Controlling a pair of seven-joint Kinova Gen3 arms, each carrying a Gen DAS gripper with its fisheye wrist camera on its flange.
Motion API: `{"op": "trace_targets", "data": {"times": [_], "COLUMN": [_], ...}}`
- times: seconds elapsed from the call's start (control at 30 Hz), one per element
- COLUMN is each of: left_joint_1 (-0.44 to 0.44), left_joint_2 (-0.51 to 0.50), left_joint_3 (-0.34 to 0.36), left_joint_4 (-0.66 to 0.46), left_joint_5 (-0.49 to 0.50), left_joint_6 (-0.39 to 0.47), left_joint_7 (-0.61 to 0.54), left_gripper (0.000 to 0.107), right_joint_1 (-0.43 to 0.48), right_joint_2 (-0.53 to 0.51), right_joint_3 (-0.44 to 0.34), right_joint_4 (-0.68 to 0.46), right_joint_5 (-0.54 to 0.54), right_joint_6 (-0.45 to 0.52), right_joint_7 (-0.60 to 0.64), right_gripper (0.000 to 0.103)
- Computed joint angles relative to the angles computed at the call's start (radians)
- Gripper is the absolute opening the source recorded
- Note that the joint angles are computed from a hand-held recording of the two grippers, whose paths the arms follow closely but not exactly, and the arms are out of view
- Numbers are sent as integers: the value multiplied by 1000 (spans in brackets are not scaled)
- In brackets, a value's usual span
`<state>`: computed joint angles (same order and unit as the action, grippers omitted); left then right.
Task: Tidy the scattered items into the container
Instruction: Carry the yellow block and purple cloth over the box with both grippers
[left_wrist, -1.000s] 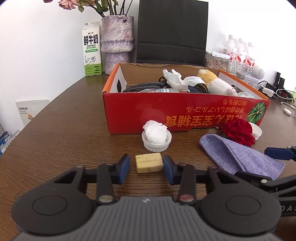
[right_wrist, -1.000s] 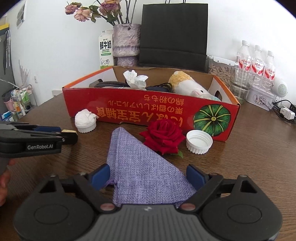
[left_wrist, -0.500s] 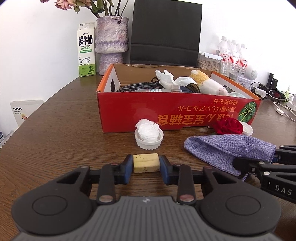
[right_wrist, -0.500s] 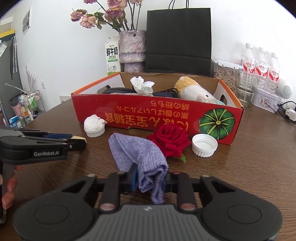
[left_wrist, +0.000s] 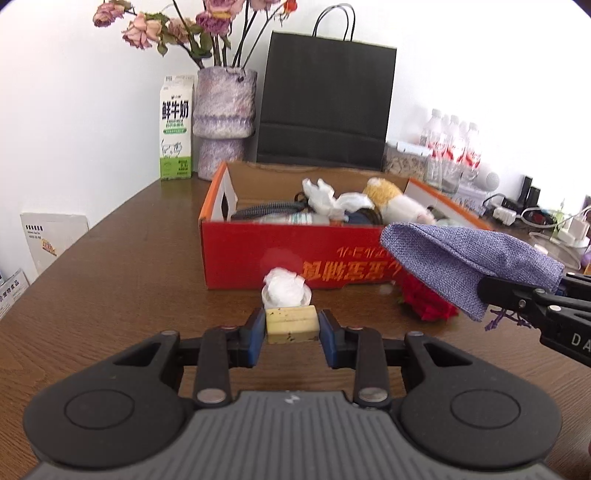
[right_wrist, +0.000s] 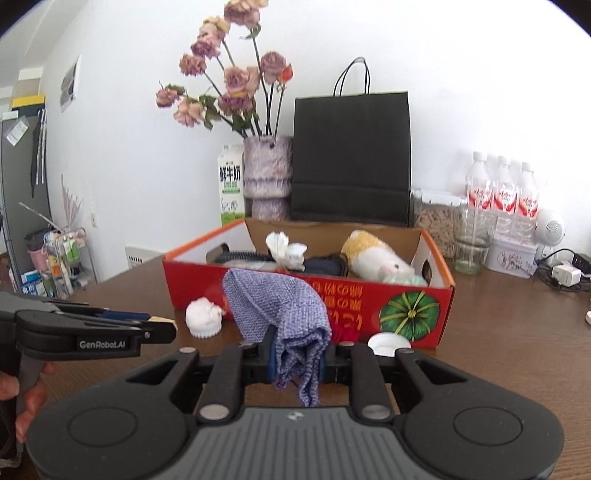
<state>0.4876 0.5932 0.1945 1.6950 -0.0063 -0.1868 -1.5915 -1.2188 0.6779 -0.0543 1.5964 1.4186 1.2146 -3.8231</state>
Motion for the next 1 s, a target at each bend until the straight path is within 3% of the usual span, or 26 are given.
{"op": "trace_targets", "data": {"times": [0.2, 0.57, 0.87, 1.0], "left_joint_1": [-4, 38, 66, 69], "left_joint_2": [-16, 52, 175, 238], "left_joint_3": [15, -3, -38, -52], "left_joint_4": [-26, -245, -473, -584], "left_joint_5": [-17, -11, 18, 21], "left_joint_6": [-31, 32, 123, 211], "left_joint_7": [2, -18, -6, 0], "left_gripper": [32, 32, 32, 32], "right_joint_1": [12, 109, 234, 289], "right_joint_2": [-26, -55, -41, -19], "right_joint_3": [13, 14, 21, 27], "right_joint_4": [11, 4, -5, -18], "right_joint_5": [43, 130, 181, 182], "right_joint_6": [31, 9, -125, -210], "right_joint_7": [-6, 26, 11, 9], "right_gripper": [18, 18, 18, 18]}}
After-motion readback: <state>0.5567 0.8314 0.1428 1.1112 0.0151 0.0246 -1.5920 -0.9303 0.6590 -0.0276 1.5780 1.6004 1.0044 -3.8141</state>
